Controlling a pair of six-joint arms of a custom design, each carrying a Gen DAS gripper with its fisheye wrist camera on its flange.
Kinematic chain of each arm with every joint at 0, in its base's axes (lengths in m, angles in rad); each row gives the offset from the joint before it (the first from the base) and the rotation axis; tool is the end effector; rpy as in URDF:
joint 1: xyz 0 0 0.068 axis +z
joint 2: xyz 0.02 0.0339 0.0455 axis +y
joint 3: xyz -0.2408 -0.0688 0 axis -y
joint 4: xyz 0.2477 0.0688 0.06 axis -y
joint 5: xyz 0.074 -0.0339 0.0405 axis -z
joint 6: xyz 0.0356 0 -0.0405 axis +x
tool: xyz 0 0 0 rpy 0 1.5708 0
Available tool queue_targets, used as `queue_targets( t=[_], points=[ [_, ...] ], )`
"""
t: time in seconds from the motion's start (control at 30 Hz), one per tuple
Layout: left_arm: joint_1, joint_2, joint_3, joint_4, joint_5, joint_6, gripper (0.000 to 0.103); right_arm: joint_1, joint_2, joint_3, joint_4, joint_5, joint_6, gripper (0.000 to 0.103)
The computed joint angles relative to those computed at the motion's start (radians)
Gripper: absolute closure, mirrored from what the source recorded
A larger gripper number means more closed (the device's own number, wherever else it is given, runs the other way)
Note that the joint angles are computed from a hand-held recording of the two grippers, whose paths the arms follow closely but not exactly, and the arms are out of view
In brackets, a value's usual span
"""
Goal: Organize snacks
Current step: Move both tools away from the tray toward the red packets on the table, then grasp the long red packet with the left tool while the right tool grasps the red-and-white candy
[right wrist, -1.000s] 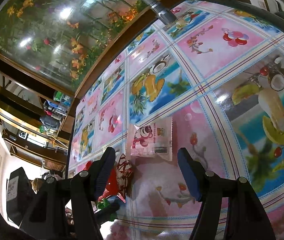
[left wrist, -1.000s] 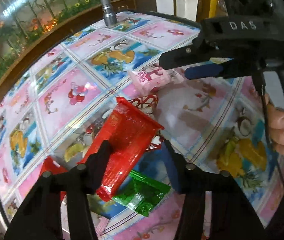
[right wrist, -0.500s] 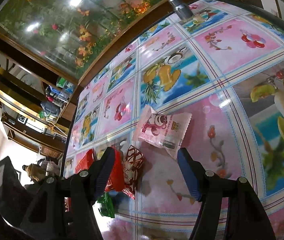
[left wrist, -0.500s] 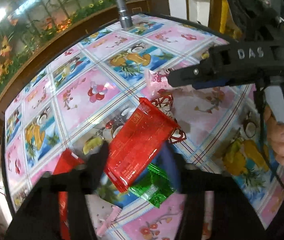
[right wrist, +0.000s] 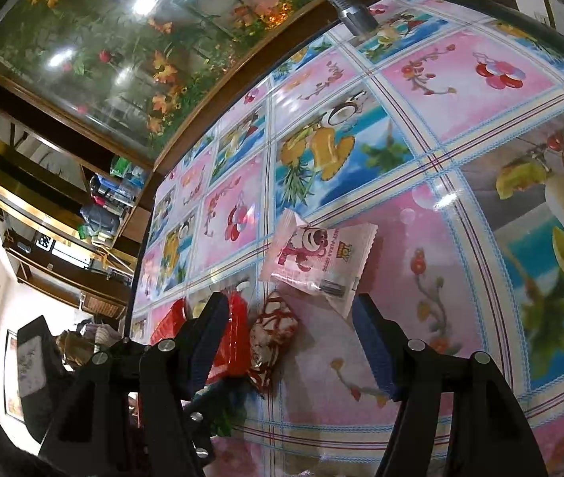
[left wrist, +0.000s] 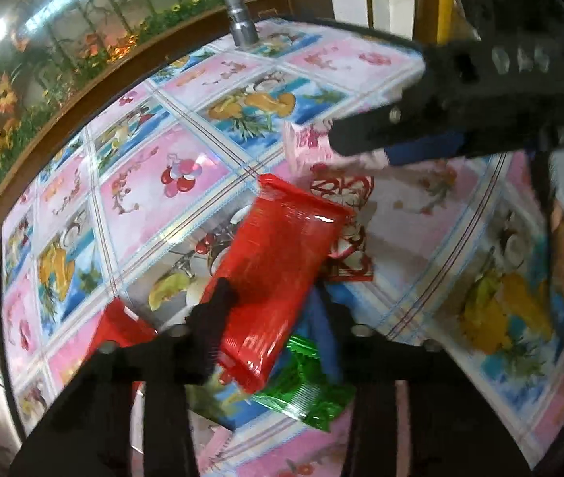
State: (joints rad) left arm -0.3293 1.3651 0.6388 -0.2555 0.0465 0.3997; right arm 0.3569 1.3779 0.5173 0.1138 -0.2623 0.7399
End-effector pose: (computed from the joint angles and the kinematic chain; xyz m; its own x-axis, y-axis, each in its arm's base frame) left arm 0.2424 -0.0846 0.1385 -0.5896 0.6123 -0.5268 0.6263 0.7584 0.1806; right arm 0.2407 0.0996 0.1275 -0.8178 0.3900 -0.4232 0.0482 0.7792 0.6249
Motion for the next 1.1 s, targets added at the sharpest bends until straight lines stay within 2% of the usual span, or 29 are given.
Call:
queue_targets(
  t=[0.03,0.1,0.17,0.27,0.33,0.4,0.43,0.47,0.5,0.53,0.57,0.6,0.83,0.9,1.1],
  points=[
    [0.006,-0.008,-0.003,-0.006,0.013,-0.014,0.077,0.001,0.001,0.001,0.000,0.000,-0.001,0.036],
    [0.019,-0.042,-0.027,-0.010,0.042,-0.049,0.090,0.004,0.003,0.003,-0.002,-0.002,-0.004,0.036],
    [0.040,-0.062,-0.040,-0.026,0.082,-0.077,0.099,0.009,0.011,0.010,-0.004,-0.007,-0.007,0.036],
    [0.072,-0.091,-0.068,-0.020,0.087,-0.144,0.100,0.021,0.032,0.027,-0.011,-0.020,-0.020,0.036],
    [0.061,-0.127,-0.099,0.015,0.031,-0.143,0.100,0.023,0.042,0.030,-0.010,-0.029,-0.023,0.036],
    [0.058,-0.141,-0.095,0.003,0.036,-0.116,0.099,0.021,0.047,0.035,-0.012,-0.028,-0.021,0.036],
    [0.047,-0.139,-0.086,-0.005,0.020,-0.112,0.098,0.020,0.048,0.032,-0.009,-0.028,-0.020,0.036],
    [0.037,-0.131,-0.075,-0.008,0.006,-0.107,0.091,0.018,0.048,0.032,-0.007,-0.028,-0.017,0.036],
    [0.027,-0.110,-0.057,-0.007,-0.011,-0.098,0.078,0.015,0.050,0.032,-0.007,-0.029,-0.014,0.036],
    [0.023,-0.091,-0.042,-0.006,-0.020,-0.093,0.068,0.014,0.050,0.031,-0.008,-0.029,-0.012,0.036],
    [0.016,-0.066,-0.026,0.001,-0.032,-0.092,0.052,0.010,0.049,0.027,-0.006,-0.031,-0.013,0.036],
    [0.016,-0.050,-0.019,0.013,-0.037,-0.087,0.046,0.007,0.048,0.025,-0.005,-0.034,-0.011,0.036],
    [-0.016,0.092,0.027,0.073,-0.097,-0.039,0.045,-0.002,0.048,0.023,-0.006,-0.045,-0.007,0.036],
    [0.001,0.101,0.031,0.082,-0.059,-0.055,0.052,0.000,0.046,0.023,-0.005,-0.045,-0.007,0.036],
    [0.020,0.077,0.014,0.077,-0.014,-0.129,0.059,0.005,0.046,0.023,-0.008,-0.044,-0.008,0.036]
  ],
)
